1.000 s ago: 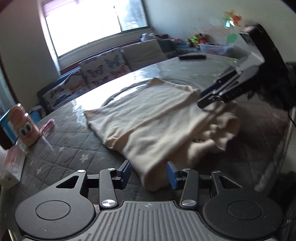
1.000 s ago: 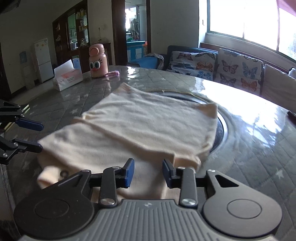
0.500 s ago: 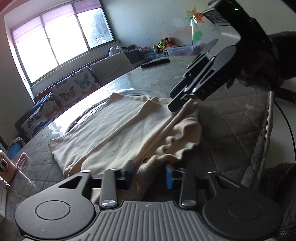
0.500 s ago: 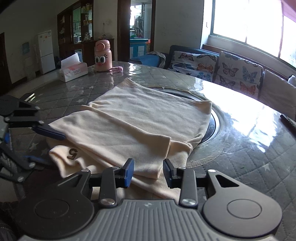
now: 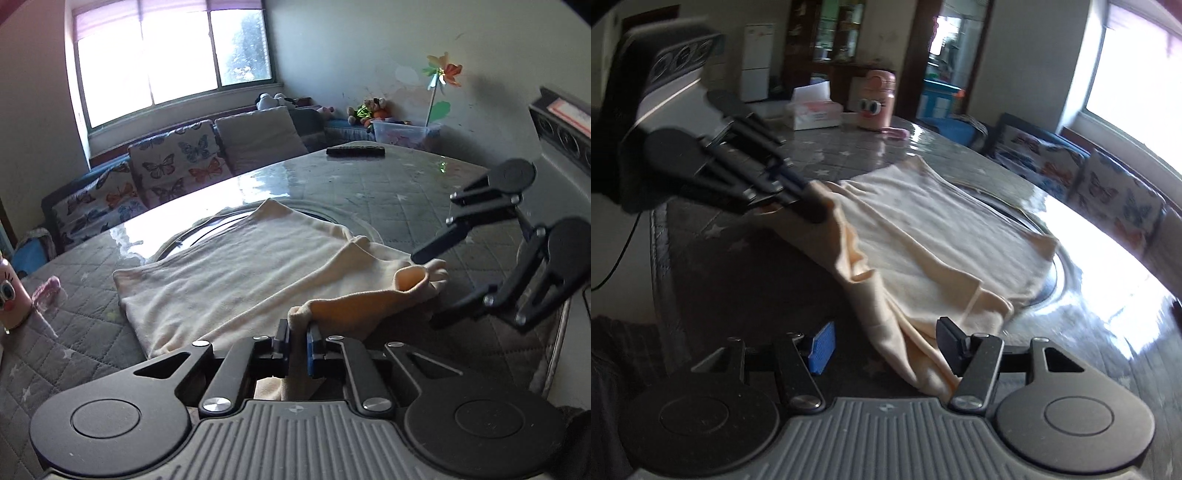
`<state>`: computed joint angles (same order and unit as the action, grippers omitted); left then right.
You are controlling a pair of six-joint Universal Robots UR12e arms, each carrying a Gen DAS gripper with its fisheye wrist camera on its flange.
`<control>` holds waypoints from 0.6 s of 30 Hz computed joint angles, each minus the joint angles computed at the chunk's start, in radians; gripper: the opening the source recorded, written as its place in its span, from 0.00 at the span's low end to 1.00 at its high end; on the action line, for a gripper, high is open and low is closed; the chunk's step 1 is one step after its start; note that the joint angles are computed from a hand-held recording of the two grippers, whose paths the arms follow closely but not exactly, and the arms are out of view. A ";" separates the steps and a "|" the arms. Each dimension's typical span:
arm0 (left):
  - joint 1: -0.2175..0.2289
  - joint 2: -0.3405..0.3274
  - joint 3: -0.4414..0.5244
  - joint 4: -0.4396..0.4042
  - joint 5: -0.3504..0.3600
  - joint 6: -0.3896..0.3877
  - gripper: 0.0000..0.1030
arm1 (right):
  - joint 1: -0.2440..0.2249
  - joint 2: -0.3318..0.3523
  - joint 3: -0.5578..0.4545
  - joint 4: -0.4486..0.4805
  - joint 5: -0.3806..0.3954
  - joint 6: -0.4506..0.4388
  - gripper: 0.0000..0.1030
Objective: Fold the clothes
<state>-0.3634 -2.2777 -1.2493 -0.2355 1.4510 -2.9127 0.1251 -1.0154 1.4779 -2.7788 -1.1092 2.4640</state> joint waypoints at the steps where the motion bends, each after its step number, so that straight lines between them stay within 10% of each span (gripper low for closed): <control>1: 0.002 -0.001 0.004 -0.004 -0.004 -0.006 0.09 | 0.002 0.005 -0.004 -0.006 0.002 -0.002 0.58; 13: 0.007 0.021 -0.038 -0.001 -0.027 0.015 0.14 | 0.004 0.061 -0.105 0.096 0.045 0.101 0.17; 18: -0.003 0.042 -0.088 0.038 0.026 0.067 0.39 | -0.005 0.065 -0.129 0.089 0.079 0.193 0.15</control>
<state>-0.3668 -2.2352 -1.3370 -0.1979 1.4766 -2.8459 0.1204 -0.9506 1.3485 -2.6893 -1.0302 2.6574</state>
